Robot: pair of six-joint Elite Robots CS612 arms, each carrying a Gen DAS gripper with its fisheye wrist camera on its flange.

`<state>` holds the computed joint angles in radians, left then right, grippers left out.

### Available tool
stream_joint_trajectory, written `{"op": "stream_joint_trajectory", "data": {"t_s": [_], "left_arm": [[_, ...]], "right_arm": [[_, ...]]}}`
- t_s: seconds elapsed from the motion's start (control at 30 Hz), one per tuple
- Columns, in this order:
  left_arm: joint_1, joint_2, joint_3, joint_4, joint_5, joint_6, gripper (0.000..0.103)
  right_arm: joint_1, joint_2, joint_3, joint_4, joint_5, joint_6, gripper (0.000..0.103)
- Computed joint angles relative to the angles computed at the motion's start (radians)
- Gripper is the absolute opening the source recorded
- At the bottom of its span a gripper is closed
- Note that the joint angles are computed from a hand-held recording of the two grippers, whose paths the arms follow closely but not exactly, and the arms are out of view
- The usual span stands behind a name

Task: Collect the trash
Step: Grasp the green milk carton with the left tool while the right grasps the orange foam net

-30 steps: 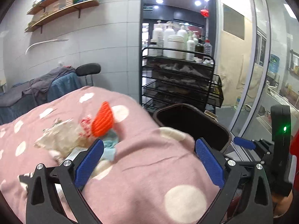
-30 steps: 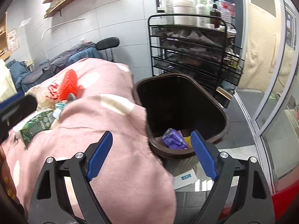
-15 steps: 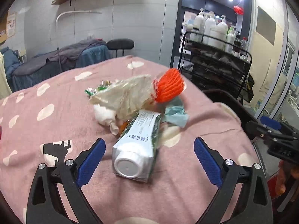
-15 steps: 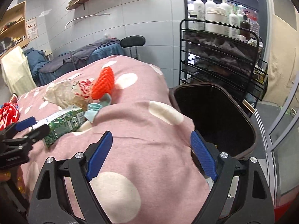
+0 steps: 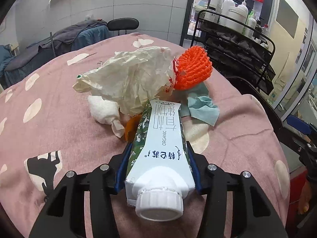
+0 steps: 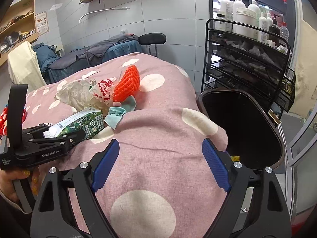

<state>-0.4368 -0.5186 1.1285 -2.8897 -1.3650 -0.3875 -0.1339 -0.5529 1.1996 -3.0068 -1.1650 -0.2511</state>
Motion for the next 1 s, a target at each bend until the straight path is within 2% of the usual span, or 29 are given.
{"op": "stream_joint_trajectory", "data": {"t_s": [0.3,0.5,0.67,0.8,0.9,0.93,1.0], "left_arm": [[-0.009,-0.027,0.056,-0.101,-0.002,0.006,0.049],[-0.022,-0.064,0.134,-0.221,-0.006,-0.008,0.05],[-0.033,-0.08,0.163,-0.265,0.001,0.004,0.05],[-0.035,-0.08,0.164,-0.279,-0.005,0.009,0.05],[-0.034,-0.077,0.162,-0.279,-0.013,0.007,0.05],[-0.034,-0.077,0.162,-0.279,-0.014,0.007,0.05],[-0.034,-0.074,0.157,-0.276,-0.015,0.01,0.05]], "right_arm": [[0.016,0.025,-0.07,0.059,0.043,-0.04,0.085],[0.035,0.082,-0.209,0.15,0.076,-0.046,0.084],[0.057,0.153,-0.367,0.291,0.07,-0.049,0.064],[0.068,0.209,-0.485,0.4,0.066,-0.041,0.057],[0.073,0.245,-0.564,0.49,0.073,-0.042,0.041],[0.073,0.252,-0.579,0.51,0.081,-0.04,0.031],[0.072,0.25,-0.573,0.506,0.088,-0.043,0.025]]}}
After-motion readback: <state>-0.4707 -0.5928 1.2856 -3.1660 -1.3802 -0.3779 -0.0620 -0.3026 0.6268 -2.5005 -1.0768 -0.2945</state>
